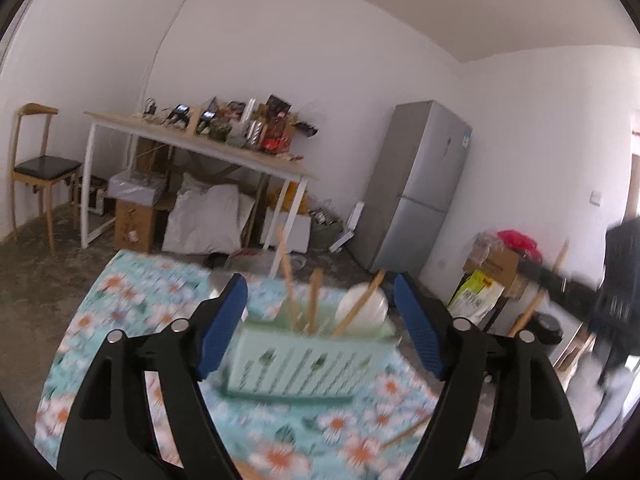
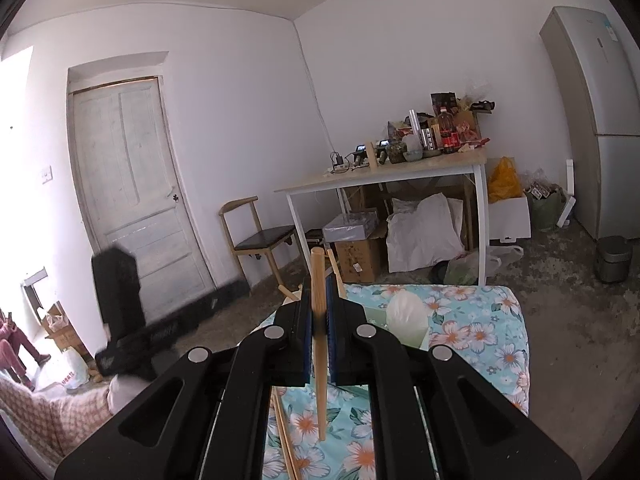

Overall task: Organize utensils
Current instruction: 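Lower the chopsticks into the holder and open both tools, then move both open tools down to the last chopsticks on the bed cover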

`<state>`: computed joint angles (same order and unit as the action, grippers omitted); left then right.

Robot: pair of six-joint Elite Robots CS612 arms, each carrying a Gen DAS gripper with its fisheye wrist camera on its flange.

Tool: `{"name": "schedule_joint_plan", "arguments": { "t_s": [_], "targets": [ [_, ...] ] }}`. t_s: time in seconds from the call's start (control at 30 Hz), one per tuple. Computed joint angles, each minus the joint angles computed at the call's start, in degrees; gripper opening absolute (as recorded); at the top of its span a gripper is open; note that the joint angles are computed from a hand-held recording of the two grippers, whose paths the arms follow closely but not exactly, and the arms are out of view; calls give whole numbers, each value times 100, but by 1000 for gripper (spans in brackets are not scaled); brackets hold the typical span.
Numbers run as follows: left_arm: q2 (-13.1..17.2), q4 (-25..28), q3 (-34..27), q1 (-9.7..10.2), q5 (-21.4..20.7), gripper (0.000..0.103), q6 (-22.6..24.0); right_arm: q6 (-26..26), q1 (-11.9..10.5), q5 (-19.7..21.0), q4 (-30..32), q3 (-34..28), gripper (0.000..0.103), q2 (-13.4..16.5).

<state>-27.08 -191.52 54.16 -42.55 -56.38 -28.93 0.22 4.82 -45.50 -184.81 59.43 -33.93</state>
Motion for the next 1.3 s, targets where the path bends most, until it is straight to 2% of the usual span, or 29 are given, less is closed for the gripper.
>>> {"name": "schedule_joint_plan", "arguments": {
  "t_s": [0.07, 0.2, 0.33, 0.4, 0.47, 0.6, 0.73, 0.83, 0.93, 1.03, 1.1, 1.3],
  "targets": [
    [-114, 91, 317, -15, 14, 73, -221, 3, 14, -16, -22, -38, 6, 6],
    [-293, 610, 892, -38, -29, 74, -1005, 24, 44, -78, -142, -218, 6, 61],
    [-382, 835, 1277, -43, -76, 74, -1655, 59, 108, -255, -220, -732, 6, 241],
    [-416, 798, 1444, -52, -46, 74, -1830, 30, 161, -397, -182, -1062, 6, 367],
    [-444, 799, 1524, -52, -29, 74, -1915, 2, 211, -505, -148, -1335, 6, 480],
    [-493, 748, 1705, -70, 44, 74, -1960, -329, 355, -1004, -78, -1862, 6, 735],
    [-507, 735, 1735, -85, 90, 74, -1930, -625, 482, -1394, 233, -2494, 6, 1086],
    [-507, 706, 1775, -77, 59, 74, -1980, -865, 558, -1594, 607, -2943, 6, 1350],
    [-494, 711, 1777, -62, 9, 74, -2049, -949, 592, -1585, 1187, -3379, 6, 1598],
    [-494, 686, 1801, -57, 16, 74, -2090, -1100, 613, -1668, 1819, -3641, 14, 1745],
    [-496, 674, 1812, -53, 28, 74, -2115, -994, 589, -1580, 1959, -3719, 37, 1796],
    [-506, 687, 1831, -50, 14, 74, -2187, -634, 462, -1324, 1401, -3169, 53, 1525]
  ]
}}
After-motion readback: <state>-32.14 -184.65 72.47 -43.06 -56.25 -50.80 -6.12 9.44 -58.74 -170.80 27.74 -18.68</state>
